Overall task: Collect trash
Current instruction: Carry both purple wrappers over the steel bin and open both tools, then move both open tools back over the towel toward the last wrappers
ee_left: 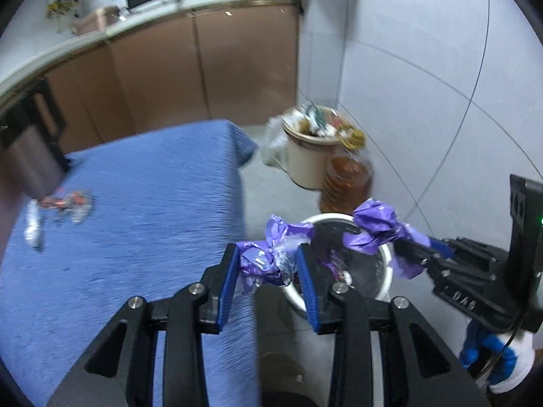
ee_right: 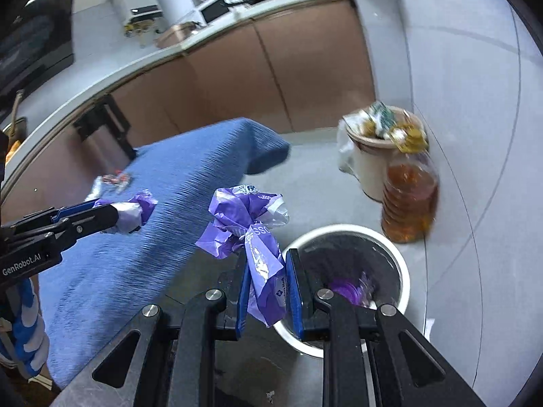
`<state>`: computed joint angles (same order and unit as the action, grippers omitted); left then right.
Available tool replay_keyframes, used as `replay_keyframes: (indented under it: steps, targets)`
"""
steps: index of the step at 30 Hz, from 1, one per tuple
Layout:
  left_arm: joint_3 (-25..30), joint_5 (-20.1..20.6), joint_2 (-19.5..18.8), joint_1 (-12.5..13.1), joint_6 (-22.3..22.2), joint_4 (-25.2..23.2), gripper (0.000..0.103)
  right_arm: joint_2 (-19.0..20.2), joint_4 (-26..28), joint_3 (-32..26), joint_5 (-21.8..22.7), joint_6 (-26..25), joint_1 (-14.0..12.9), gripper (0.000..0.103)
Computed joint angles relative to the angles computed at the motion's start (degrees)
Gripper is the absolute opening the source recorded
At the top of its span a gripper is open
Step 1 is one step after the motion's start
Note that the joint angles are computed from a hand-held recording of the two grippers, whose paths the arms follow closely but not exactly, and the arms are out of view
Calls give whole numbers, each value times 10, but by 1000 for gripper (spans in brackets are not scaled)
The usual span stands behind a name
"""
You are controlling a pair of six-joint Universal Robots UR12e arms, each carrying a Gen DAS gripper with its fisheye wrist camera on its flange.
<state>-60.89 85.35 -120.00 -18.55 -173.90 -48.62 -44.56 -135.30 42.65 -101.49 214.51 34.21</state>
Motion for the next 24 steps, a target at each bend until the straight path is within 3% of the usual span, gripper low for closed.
replay_keyframes:
  steps: [11, 13, 16, 19, 24]
  targets:
    - [127, -46, -90, -23, 30, -108, 35, -1, 42, 19, -1, 39, -23, 22]
    - [141, -62, -100, -22, 23, -118, 43, 3, 53, 16, 0, 43, -26, 22]
    - [152, -88, -108, -18, 0, -123, 53, 8, 73, 10, -3, 43, -30, 32]
    - [156, -108, -111, -14, -16, -128, 54, 7, 81, 13, -7, 46, -30, 37]
    - [142, -107, -101, -12, -22, -115, 55, -1, 78, 25, -14, 54, -29, 40]
